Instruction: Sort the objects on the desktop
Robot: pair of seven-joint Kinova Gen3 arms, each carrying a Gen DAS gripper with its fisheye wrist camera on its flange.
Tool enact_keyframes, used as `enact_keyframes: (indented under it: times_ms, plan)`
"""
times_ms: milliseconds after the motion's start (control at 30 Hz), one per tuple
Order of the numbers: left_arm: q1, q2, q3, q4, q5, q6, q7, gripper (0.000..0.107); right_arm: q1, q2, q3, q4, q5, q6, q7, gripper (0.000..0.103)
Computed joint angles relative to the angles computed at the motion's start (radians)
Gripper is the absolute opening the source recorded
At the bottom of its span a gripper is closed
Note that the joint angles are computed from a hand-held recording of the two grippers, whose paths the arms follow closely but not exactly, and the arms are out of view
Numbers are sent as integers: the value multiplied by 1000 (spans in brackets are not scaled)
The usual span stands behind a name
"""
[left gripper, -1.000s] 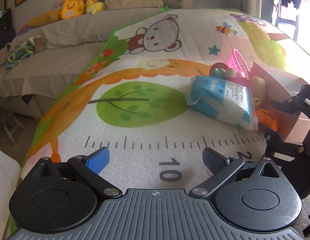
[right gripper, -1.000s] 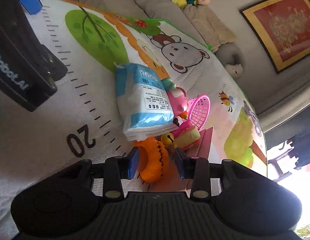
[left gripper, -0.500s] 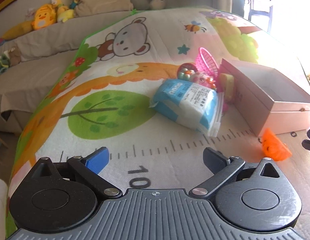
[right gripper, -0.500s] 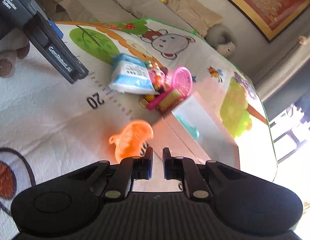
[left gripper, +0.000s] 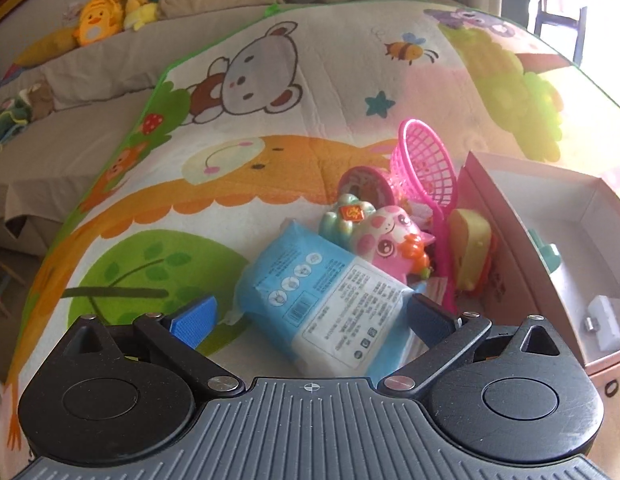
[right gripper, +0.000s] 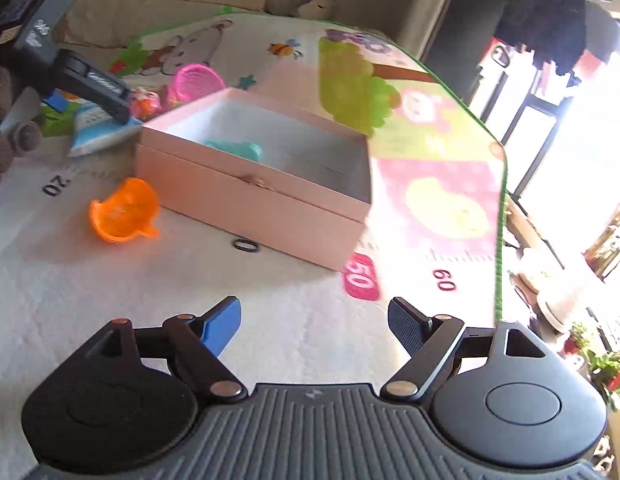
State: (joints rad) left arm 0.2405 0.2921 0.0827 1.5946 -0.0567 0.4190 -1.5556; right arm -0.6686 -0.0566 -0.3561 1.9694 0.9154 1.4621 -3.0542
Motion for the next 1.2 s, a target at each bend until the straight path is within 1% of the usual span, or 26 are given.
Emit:
enact_keyframes:
  times_ms: [100,167,267,333,367,400,433,467,500,533,600,700,733,767,833,867,900,933,967,1000,1033,1067,1100,1133,1167,1200]
  plan:
    - [18,5,-31,7,-41,-1,21,103,54,-21,40,15,-51,105,-90,84]
    - [-8,3,-19,16,-31,-11,0,103,93,-46,55,35,-78,147,-155,86]
    - [-39,-6,-12,32,-21,-24,-35,103,139,-78,54,60,-98,182,-229,87]
    - [-33,-15,-41,43,-9,-24,-63,103,155,-94,44,73,-105,192,-255,88]
    - [-46,-23,-44,51,10,-25,-90,103,162,-96,37,78,-105,200,-269,90]
    - [-75,-31,-28,61,44,-31,-130,103,167,-96,32,84,-104,208,-282,98]
    - [-122,-40,6,66,85,-28,-171,103,171,-92,28,90,-102,215,-292,103]
    - [-167,-41,44,56,126,-9,-209,103,175,-93,30,96,-105,219,-291,103]
    - [-194,-41,64,40,166,21,-230,103,179,-93,33,101,-108,221,-295,103]
    - [-202,-38,68,26,189,35,-236,103,184,-94,36,104,-113,219,-300,103]
    - [-164,-23,25,1,188,34,-197,103,198,-107,51,107,-122,194,-308,103]
    - [-34,26,-101,-74,136,68,-75,103,213,-152,45,130,-164,170,-319,103]
    - [-10,45,-120,-103,110,92,-35,103,222,-161,42,138,-180,171,-323,103]
    - [-3,64,-120,-133,85,121,-1,103,232,-170,38,147,-199,176,-331,103]
    - [-2,76,-114,-148,68,133,20,102,257,-199,35,166,-246,188,-354,103]
    - [-15,70,-96,-136,71,121,6,94,275,-219,37,179,-277,195,-375,103]
    - [-44,62,-64,-123,86,115,-24,81,293,-233,36,187,-297,202,-395,103]
    - [-57,57,-50,-116,104,118,-51,75,312,-247,37,192,-312,206,-413,103]
    - [-55,47,-55,-102,118,113,-72,70,334,-272,38,199,-328,208,-441,103]
    - [-40,36,-77,-84,141,101,-104,63,354,-296,35,203,-336,202,-471,103]
    - [-39,23,-81,-61,153,86,-132,60,371,-315,28,204,-338,196,-493,103]
    - [-56,6,-67,-34,169,74,-173,52,392,-346,4,207,-335,186,-532,103]
    - [-90,-13,-34,-10,190,73,-213,44,399,-365,-21,210,-318,176,-556,103]
    - [-137,-34,11,16,215,75,-254,40,397,-370,-46,208,-302,172,-571,103]
    - [-183,-55,55,41,243,83,-295,36,401,-371,-89,202,-269,160,-570,103]
    - [-229,-80,98,64,274,105,-335,35,398,-364,-118,195,-245,153,-558,103]
